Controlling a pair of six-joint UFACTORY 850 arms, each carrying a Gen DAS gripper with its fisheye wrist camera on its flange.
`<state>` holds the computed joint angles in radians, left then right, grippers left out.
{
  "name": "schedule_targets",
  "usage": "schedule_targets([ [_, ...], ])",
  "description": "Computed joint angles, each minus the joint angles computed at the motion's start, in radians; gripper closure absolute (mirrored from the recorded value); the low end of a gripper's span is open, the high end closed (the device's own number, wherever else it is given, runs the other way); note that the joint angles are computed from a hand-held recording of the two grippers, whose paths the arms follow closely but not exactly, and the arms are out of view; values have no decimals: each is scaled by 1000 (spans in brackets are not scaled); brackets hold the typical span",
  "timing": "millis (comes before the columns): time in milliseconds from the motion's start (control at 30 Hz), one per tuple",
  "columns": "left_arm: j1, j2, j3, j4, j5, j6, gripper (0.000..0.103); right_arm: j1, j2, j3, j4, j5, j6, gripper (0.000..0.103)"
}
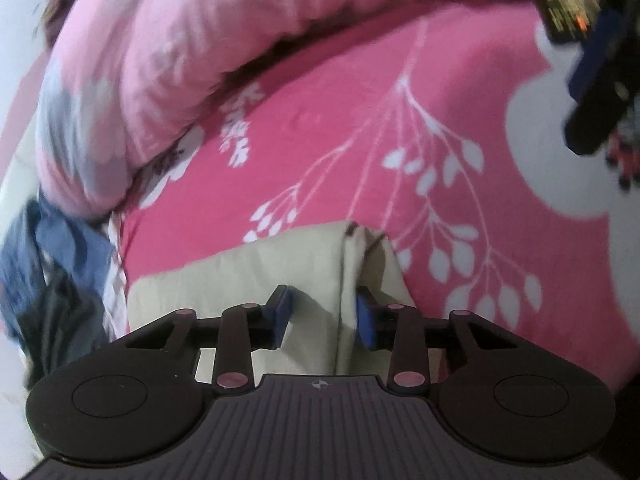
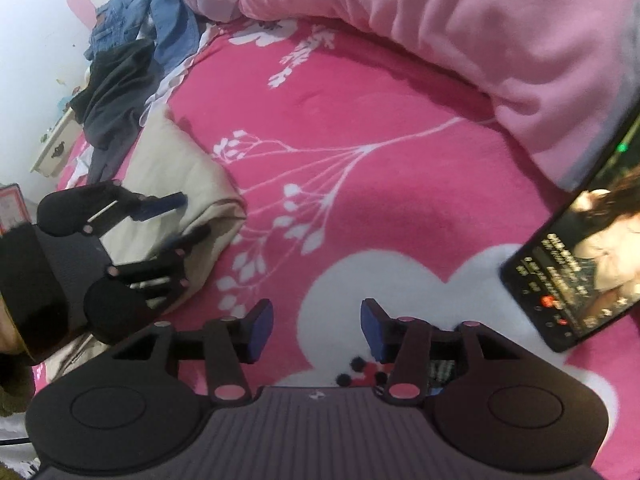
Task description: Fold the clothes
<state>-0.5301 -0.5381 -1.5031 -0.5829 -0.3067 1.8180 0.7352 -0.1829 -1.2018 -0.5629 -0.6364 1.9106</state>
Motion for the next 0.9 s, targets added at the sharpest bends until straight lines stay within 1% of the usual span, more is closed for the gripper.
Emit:
schedule_targets([
  [33,-4,2,13,-37,20,67,66,0,-7,-4,-7,4,12,51],
  [67,-2,6,19,-80,21,116,71,1,-10,-5,-19,12,28,51],
  [100,3,2,11,-108,9,123,76,2,-15,-8,-29,16,38,51],
  [133,8,-2,-4,-122,-3,88,89,5,-20,-13,-45,14,45,51],
  [167,18,-7,-29,-119,-27,12,98,8,-23,-17,-66,10,51,51],
  [233,35,-18,-82,-106,-76,-131,99,15,-33,-25,-124,2,64,51],
  [267,48,-32,-125,-86,-114,-236,99,16,-39,-29,-150,2,69,51],
  [333,77,-84,-242,-58,-240,-445,99,9,-54,-35,-212,25,99,51],
  [367,96,-127,-323,-59,-332,-550,99,4,-60,-36,-253,44,132,51],
  [400,114,-174,-409,-63,-422,-655,99,-4,-65,-32,-314,77,202,51],
  [433,126,-210,-475,-54,-481,-741,99,-11,-70,-25,-390,113,293,51],
  [500,145,-272,-579,-52,-572,-857,99,-30,-84,-17,-546,199,492,51],
  [533,150,-287,-608,-53,-597,-878,99,-40,-97,-21,-599,241,551,51],
  [567,154,-303,-636,-56,-623,-898,99,-43,-113,-31,-626,264,576,51],
  [667,160,-326,-679,-76,-689,-902,100,-45,-178,-90,-595,288,505,51],
  [700,162,-334,-694,-83,-711,-903,100,-46,-195,-101,-628,297,529,56],
  [733,161,-333,-693,-91,-722,-893,100,-46,-204,-107,-689,300,594,87],
  [767,160,-331,-690,-100,-731,-881,100,-43,-199,-105,-778,293,698,99],
  [800,156,-316,-661,-105,-714,-854,100,-40,-191,-105,-849,284,783,99],
  [833,153,-302,-635,-110,-700,-828,100,-34,-185,-111,-898,267,827,99],
  [867,151,-302,-627,-109,-700,-831,100,-33,-189,-115,-935,274,828,99],
  [900,149,-302,-618,-108,-700,-834,100,-29,-200,-122,-945,281,788,98],
])
